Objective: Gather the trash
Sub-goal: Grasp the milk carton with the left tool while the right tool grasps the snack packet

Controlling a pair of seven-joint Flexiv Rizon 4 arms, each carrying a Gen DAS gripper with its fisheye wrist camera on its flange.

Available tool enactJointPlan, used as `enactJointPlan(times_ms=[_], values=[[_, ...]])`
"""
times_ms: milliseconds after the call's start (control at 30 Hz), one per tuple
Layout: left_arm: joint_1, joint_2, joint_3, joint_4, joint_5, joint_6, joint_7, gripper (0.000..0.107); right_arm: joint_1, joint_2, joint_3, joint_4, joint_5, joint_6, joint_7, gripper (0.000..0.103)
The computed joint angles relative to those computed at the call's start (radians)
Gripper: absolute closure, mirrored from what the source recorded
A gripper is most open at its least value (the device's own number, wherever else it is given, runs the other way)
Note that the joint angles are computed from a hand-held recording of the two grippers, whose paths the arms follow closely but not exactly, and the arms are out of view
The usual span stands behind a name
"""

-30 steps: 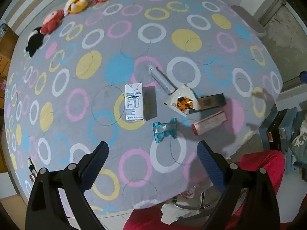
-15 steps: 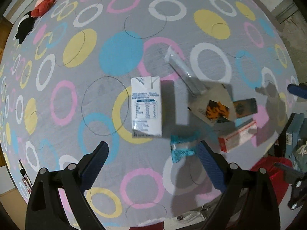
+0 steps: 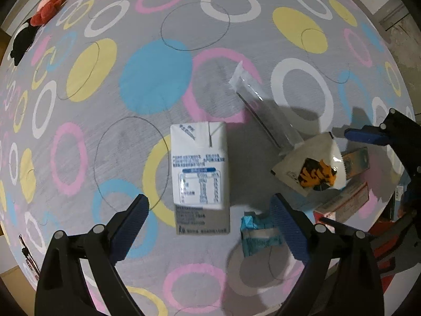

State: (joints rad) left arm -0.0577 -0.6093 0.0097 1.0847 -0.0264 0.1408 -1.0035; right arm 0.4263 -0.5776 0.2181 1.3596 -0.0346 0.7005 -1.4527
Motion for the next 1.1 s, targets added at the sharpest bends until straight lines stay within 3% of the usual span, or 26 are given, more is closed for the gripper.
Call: enactJointPlan(times_ms=[67, 133, 200, 333, 367, 433, 533, 700, 1100], values=[[0.006, -0.006, -0.004, -0.002, -0.013, 0.000, -0.002, 0.016, 0.000, -0.014, 0.003, -0.016, 0.002, -0.012, -0.008, 0.038], [0.009, -0.007, -0.006, 0.002, -0.022, 0.007, -0.004, 0.016, 0.010, -0.022, -0.007, -0.020, -0.012, -0.014, -0.002, 0.038], [0.013, -0.007, -0.010, 0.007, -0.030, 0.007, 0.006, 0.018, 0.015, -0.022, -0.010, -0.015, -0.021, 0.000, 0.004, 0.053], [0.009, -0.025, -0.009, -0.012, -0.024, -0.009, 0.009, 0.038, 0.018, -0.024, -0.008, -0.019, -0.023, 0.007, 0.009, 0.070], [0.009, -0.027, -0.010, -0.013, -0.026, -0.013, 0.013, 0.043, 0.021, -0.022, -0.010, -0.015, -0.027, 0.013, 0.012, 0.079], [0.001, -0.030, -0.005, -0.015, -0.016, -0.013, 0.005, 0.051, 0.021, -0.021, -0.007, -0.015, -0.027, 0.018, 0.010, 0.081], [-0.003, -0.032, -0.006, -0.013, -0.017, -0.002, -0.004, 0.060, 0.027, -0.017, -0.011, -0.013, -0.040, 0.030, 0.009, 0.093], [-0.009, 0.007, -0.005, 0.061, -0.018, 0.119, -0.010, 0.066, 0.027, 0.002, -0.011, -0.001, -0.041, 0.045, 0.028, 0.096], [0.014, 0.094, 0.010, 0.149, -0.022, 0.205, -0.082, 0.066, 0.029, 0.121, -0.038, 0.100, -0.096, 0.117, 0.151, 0.096]])
